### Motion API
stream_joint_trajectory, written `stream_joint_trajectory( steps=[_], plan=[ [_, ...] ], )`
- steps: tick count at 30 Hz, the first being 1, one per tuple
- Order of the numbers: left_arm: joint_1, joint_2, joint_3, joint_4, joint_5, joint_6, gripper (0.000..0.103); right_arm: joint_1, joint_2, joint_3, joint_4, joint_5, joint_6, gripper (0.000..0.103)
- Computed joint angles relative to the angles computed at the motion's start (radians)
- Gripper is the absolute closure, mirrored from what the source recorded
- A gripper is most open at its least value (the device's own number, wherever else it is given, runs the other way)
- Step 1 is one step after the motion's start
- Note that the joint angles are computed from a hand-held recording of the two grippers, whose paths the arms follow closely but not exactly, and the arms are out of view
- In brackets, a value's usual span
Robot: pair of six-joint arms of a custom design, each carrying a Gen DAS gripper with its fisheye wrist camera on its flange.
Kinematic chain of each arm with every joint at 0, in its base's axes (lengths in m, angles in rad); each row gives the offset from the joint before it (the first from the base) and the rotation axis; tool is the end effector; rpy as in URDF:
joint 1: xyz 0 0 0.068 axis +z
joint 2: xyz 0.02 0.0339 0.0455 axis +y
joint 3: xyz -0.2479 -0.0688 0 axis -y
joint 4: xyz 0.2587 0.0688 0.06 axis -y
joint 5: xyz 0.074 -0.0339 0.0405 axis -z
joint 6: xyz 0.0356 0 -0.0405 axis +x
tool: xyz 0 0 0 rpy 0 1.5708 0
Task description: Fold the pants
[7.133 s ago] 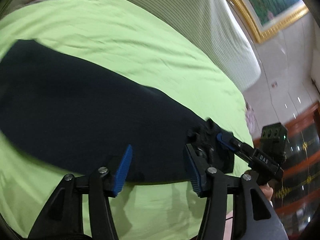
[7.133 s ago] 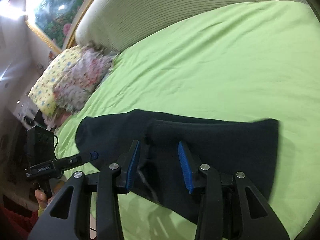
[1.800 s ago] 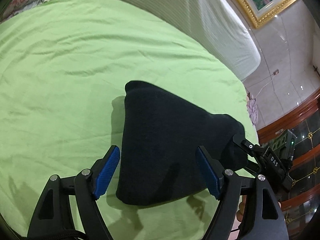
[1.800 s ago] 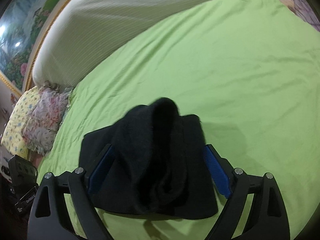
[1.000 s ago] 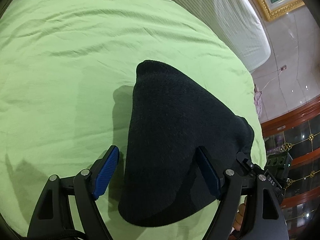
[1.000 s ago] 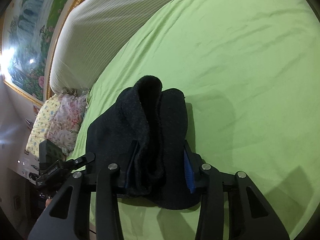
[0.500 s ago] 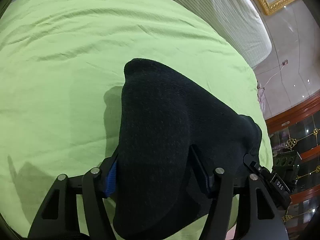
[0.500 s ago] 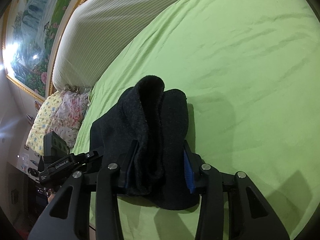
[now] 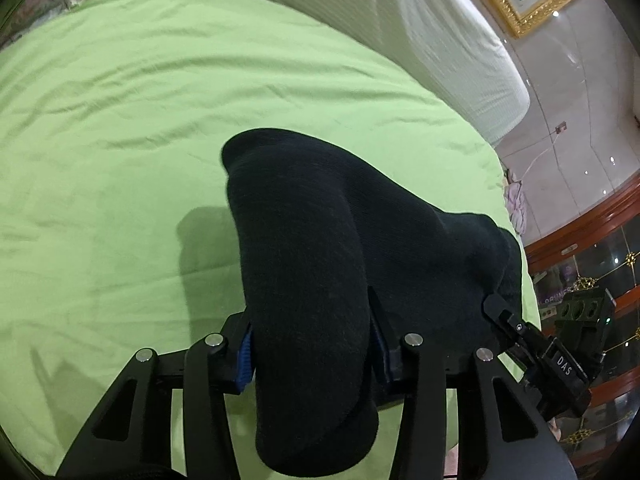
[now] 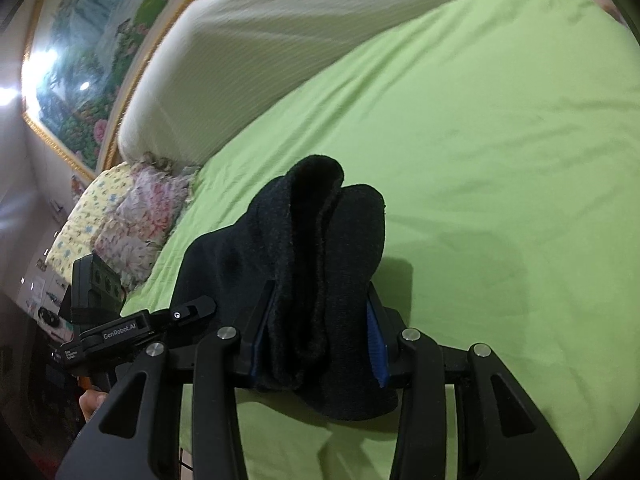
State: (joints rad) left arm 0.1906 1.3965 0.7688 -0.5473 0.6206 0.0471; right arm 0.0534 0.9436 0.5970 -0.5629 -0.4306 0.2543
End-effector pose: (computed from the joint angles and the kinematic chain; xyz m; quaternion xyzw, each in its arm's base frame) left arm 0.2605 0.0292 0.1593 -0.0071 0.9356 -0.2751 0.2214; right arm 0.2024 0.0257 0.1988 0.0236 0.9263 0.2483 0.2824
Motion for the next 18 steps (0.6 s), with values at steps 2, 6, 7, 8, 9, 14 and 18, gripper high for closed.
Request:
stream_joint_trajectory(
  steps=[2, 6, 7, 8, 9, 14, 18],
  plan=[
    [0.024, -0.034, -0.002, -0.019, 0.006, 0.013, 0.058, 0.046, 0.019, 0.015, 0.022, 0.014, 0.014, 0.061],
    [0.093, -0.055, 0.034, -0.067, 0.030, 0.051, 0.058, 0.120, 0.089, 0.052, 0.081, 0.042, 0.041, 0.061],
    [0.111, -0.056, 0.048, -0.080, 0.034, 0.062, 0.058, 0.134, 0.110, 0.062, 0.099, 0.048, 0.044, 0.061],
    [0.125, -0.052, 0.061, -0.087, 0.035, 0.071, 0.058, 0.149, 0.136, 0.073, 0.122, 0.052, 0.047, 0.061],
    [0.138, -0.045, 0.076, -0.090, 0.033, 0.079, 0.058, 0.160, 0.161, 0.082, 0.143, 0.053, 0.049, 0.061],
    [0.205, 0.040, 0.150, -0.066, 0.029, 0.092, 0.058, 0.231, 0.327, 0.149, 0.270, 0.083, 0.057, 0.061],
    [0.209, 0.116, 0.194, 0.006, 0.004, 0.062, 0.058, 0.262, 0.453, 0.206, 0.368, 0.108, 0.048, 0.061]
  ],
)
